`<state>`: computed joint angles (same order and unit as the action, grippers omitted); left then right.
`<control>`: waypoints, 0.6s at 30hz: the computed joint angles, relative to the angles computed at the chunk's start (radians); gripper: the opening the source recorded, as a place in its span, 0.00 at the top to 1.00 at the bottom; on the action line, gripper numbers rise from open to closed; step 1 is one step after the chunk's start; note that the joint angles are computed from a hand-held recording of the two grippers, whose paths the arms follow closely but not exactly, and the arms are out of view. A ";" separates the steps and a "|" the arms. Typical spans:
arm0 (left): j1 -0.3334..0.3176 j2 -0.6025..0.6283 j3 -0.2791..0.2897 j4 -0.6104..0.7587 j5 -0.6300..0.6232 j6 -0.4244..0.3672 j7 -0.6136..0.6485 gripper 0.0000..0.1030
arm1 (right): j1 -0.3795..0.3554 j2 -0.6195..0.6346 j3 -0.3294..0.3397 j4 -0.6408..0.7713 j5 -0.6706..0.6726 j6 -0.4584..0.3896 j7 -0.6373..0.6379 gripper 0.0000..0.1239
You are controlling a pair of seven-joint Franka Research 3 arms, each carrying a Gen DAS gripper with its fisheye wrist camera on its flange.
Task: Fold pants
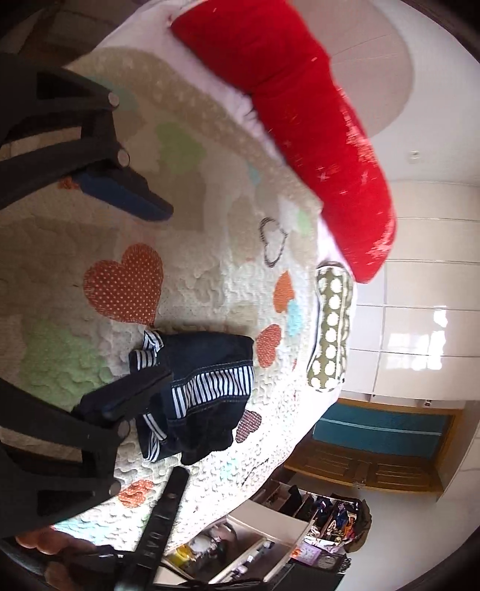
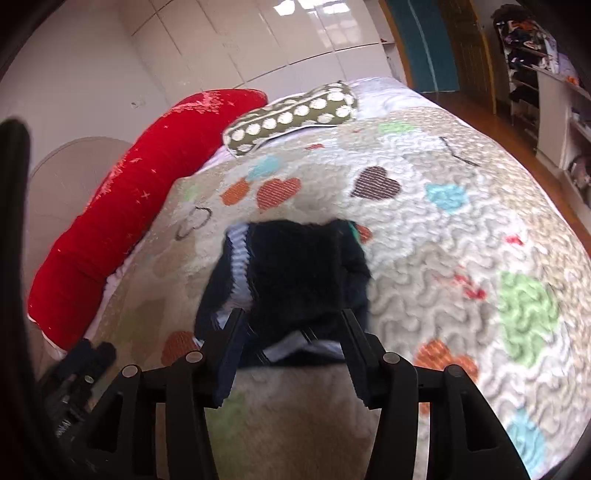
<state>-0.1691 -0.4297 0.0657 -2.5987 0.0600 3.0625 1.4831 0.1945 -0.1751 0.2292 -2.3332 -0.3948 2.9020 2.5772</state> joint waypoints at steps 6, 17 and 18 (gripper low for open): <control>0.132 -0.108 -0.126 -0.069 0.093 0.023 -0.113 0.11 | -0.027 -0.119 0.085 -0.055 -0.167 -0.186 0.121 0.50; 0.290 -0.248 -0.233 -0.142 0.241 0.053 -0.319 0.00 | 0.004 -0.173 0.167 -0.026 -0.367 -0.391 0.235 0.38; 0.293 -0.251 -0.232 -0.147 0.252 0.064 -0.322 0.00 | 0.009 -0.172 0.171 -0.020 -0.393 -0.411 0.251 0.37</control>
<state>0.1242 -0.6811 -0.1659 -2.7453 0.3124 3.1265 1.1614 0.2038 -0.3471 0.4003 -2.3533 -0.7875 2.4912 2.8286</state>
